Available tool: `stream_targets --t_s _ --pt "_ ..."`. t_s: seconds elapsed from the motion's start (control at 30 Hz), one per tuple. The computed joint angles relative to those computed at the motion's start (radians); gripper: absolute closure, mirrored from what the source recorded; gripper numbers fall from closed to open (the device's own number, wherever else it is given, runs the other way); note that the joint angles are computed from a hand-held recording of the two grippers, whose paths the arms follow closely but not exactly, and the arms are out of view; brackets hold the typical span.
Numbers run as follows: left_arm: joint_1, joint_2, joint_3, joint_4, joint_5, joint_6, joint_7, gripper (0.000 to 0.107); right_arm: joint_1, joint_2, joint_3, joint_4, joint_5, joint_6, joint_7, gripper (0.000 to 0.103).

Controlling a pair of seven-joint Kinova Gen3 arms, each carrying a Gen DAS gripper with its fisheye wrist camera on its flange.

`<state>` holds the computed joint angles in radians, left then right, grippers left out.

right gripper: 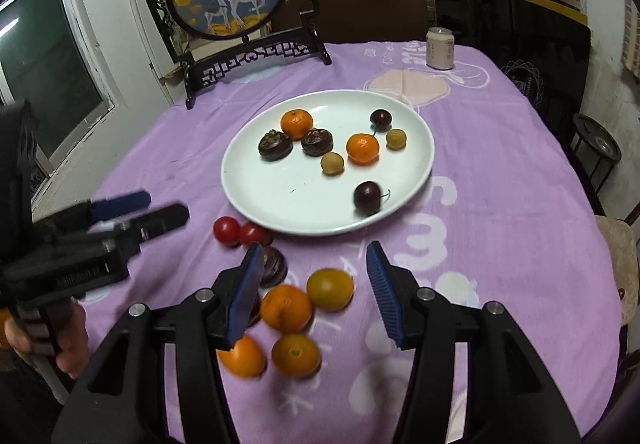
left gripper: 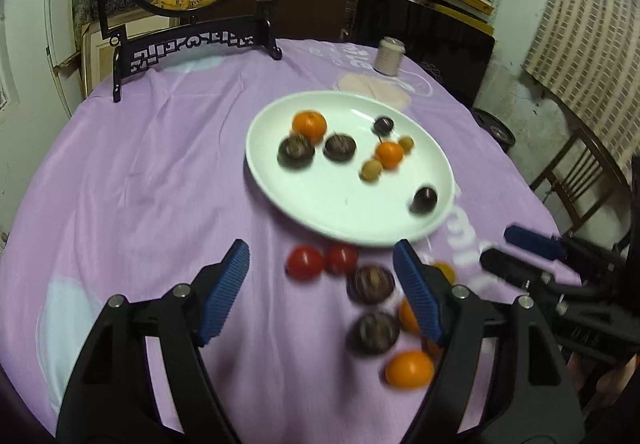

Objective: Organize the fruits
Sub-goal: 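Lower both held fruits onto the white plate and open both tools, then grasp a large yellow-orange fruit with the right tool while the left tool approaches a mandarin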

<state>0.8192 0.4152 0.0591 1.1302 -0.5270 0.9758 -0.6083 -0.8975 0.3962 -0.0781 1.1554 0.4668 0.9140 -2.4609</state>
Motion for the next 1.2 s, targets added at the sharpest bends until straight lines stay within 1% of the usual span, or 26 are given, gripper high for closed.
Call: stream_targets --t_s 0.1,0.3,0.5,0.6,0.73,0.87,0.93,1.0,1.1,1.17,1.2 --pt "0.027 -0.018 -0.002 0.029 -0.027 0.001 0.023 0.031 -0.025 -0.013 0.005 0.011 0.029 0.003 -0.026 0.049" --pt "0.03 -0.04 0.014 0.065 -0.044 -0.013 0.047 0.031 -0.036 -0.02 -0.002 0.019 0.048 0.019 -0.045 0.049" --pt "0.022 -0.056 0.026 0.101 -0.041 -0.022 0.059 0.031 -0.035 -0.033 -0.005 0.054 0.063 0.031 -0.078 0.049" --pt "0.014 -0.079 0.036 0.159 -0.039 -0.048 0.066 0.03 -0.015 -0.032 -0.013 0.08 0.046 0.038 -0.084 0.049" --pt "-0.016 -0.092 0.06 0.217 0.013 -0.058 0.064 0.03 0.045 -0.004 -0.038 0.097 -0.044 0.018 -0.037 0.049" --pt "-0.036 -0.095 0.077 0.241 0.056 -0.06 0.046 0.03 0.053 0.041 -0.022 0.068 -0.07 0.035 -0.008 0.049" --pt "-0.037 -0.097 0.081 0.247 0.065 -0.06 0.039 0.03 0.068 0.054 -0.028 0.058 -0.1 0.035 0.028 0.049" --pt "-0.04 -0.098 0.083 0.253 0.073 -0.067 0.034 0.03 0.092 0.061 -0.041 0.058 -0.137 0.006 0.068 0.049" --pt "-0.036 -0.093 0.088 0.247 0.079 -0.069 0.02 0.03 0.066 0.094 -0.01 0.015 -0.132 0.003 0.119 0.049" --pt "-0.031 -0.089 0.09 0.238 0.08 -0.068 0.007 0.03 0.072 0.105 -0.01 0.007 -0.115 -0.028 0.124 0.049" --pt "-0.026 -0.086 0.089 0.231 0.078 -0.061 0.005 0.03 0.076 0.114 -0.003 -0.007 -0.128 -0.028 0.14 0.049"
